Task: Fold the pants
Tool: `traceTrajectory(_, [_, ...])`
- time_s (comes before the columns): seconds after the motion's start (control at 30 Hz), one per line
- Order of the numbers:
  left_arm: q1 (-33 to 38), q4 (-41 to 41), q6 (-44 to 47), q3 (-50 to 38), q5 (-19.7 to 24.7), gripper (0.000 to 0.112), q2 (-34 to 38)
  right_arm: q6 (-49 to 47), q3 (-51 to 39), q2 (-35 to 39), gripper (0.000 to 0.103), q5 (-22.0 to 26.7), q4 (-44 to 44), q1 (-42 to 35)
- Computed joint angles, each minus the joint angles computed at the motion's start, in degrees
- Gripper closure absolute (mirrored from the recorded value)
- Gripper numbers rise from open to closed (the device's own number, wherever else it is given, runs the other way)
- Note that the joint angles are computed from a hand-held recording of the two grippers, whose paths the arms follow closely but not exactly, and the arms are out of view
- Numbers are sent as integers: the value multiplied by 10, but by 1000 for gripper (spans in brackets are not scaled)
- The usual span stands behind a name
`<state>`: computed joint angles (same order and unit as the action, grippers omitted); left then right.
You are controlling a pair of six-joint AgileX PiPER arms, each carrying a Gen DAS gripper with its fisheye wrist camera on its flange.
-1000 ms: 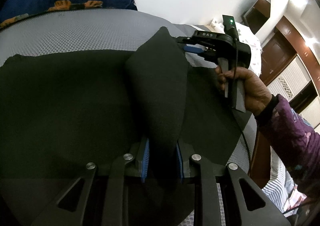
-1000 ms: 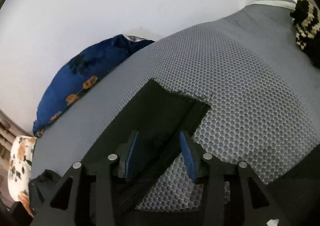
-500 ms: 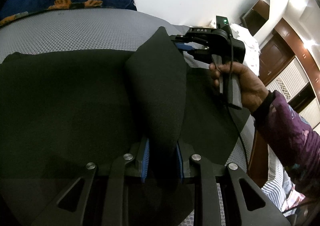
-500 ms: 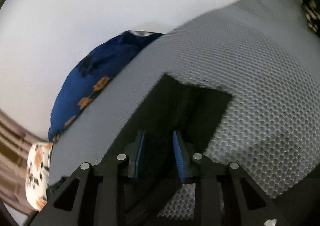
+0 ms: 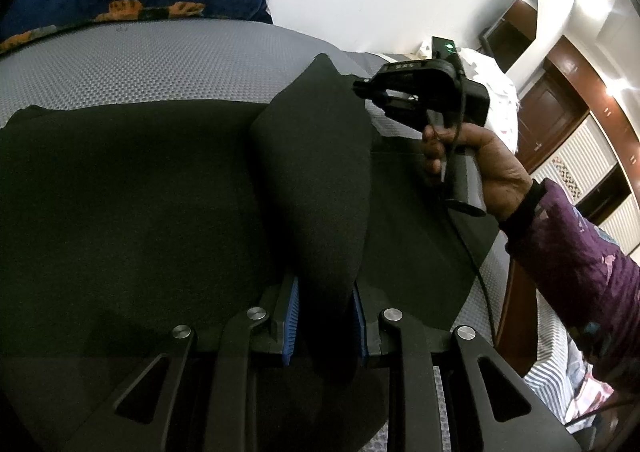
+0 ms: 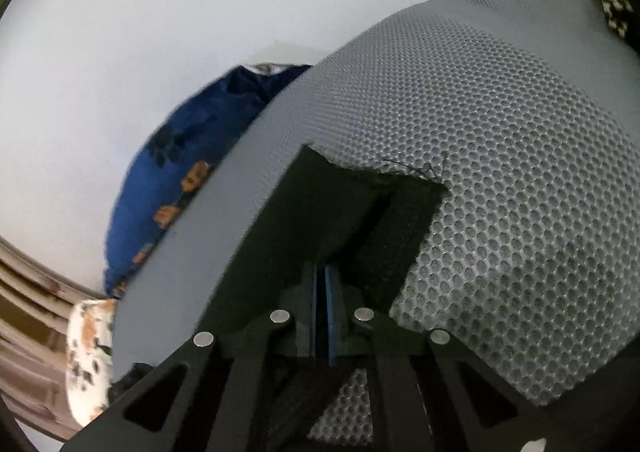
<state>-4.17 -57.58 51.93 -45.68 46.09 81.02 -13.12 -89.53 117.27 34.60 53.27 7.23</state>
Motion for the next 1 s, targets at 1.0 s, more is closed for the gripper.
traceTrajectory(1.0, [-84,153,-126,12,-18,87,-99,-212,526,-499,98,103,304,-267])
